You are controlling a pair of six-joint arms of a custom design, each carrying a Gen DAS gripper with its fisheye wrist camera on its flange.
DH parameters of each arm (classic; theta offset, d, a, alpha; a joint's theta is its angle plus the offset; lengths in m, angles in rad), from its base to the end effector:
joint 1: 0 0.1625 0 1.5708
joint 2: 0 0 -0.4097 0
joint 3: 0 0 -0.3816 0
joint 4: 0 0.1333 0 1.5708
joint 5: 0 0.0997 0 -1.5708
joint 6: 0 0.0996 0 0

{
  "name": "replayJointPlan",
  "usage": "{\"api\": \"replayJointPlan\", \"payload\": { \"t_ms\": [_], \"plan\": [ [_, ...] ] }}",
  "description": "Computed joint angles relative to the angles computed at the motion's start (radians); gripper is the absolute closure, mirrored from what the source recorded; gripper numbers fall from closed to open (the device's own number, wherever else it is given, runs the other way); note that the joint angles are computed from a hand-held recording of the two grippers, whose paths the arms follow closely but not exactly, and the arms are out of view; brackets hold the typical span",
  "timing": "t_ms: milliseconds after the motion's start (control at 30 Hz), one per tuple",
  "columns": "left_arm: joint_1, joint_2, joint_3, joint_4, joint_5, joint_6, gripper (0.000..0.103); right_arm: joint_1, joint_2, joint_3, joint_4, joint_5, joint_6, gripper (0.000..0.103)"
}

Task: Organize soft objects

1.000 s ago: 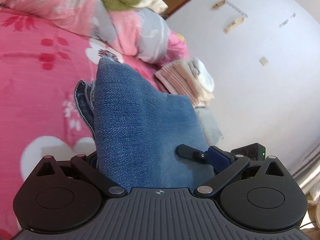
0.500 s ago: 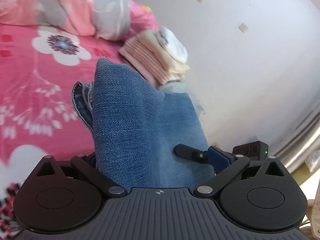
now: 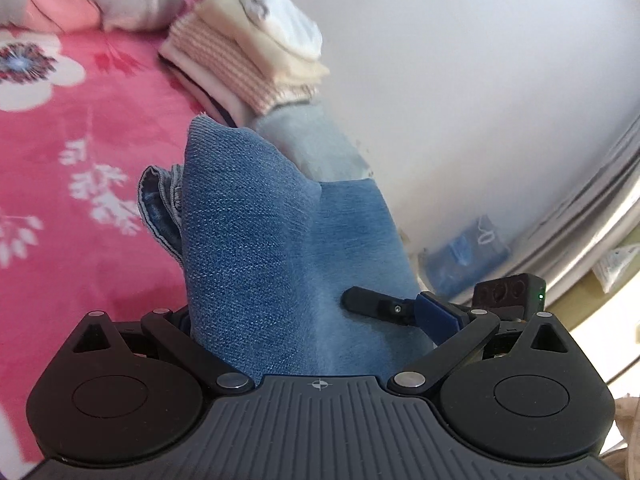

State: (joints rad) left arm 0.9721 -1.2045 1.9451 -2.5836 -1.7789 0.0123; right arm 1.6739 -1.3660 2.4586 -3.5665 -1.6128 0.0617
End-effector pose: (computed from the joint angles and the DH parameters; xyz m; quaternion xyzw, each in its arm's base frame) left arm -0.2172 -0.5184 0.2205 -0.3098 -0.9355 0.0994 0.1375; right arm 0.1695 -0.3834 0.2415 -0.0095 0.8996 -0.4363 0.0171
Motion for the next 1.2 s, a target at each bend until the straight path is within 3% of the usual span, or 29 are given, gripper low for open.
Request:
{"api": "replayJointPlan", "payload": {
  "t_ms": [133,267,500,767,833,1000,1200],
  "plan": [
    [-0.018,0.077,-0.051,0.016,-0.014,0.01,0.002,-0.04,-0.048,0.01,0.02,-0.025,-0.02,0.074],
    [-0.034,0.165,-0.116,-0.003,-0.045,-0.003,0.002,-0.044,-0.095,-0.025,0.086,-0.099,-0.081,0.076],
    [-0.067,0.327,-0.246,-0.121,-0.131,-0.037,0.002,0.02,-0.134,-0.164,0.168,-0.291,-0.314,0.078],
    [-0.106,0.56,-0.495,-0.171,-0.168,-0.096,0.003,0.043,-0.075,-0.405,0.227,-0.495,-0.695,0.079],
    [-0.109,0.613,-0.557,-0.178,-0.174,-0.119,0.003,0.03,-0.061,-0.459,0.242,-0.507,-0.783,0.079],
    [-0.114,0.702,-0.658,-0.18,-0.175,-0.146,0.004,-0.047,-0.069,-0.58,0.375,-0.413,-0.918,0.079],
    [-0.1,0.764,-0.684,-0.218,-0.171,-0.184,0.004,-0.102,-0.027,-0.742,0.592,-0.374,-0.995,0.079]
  ]
}}
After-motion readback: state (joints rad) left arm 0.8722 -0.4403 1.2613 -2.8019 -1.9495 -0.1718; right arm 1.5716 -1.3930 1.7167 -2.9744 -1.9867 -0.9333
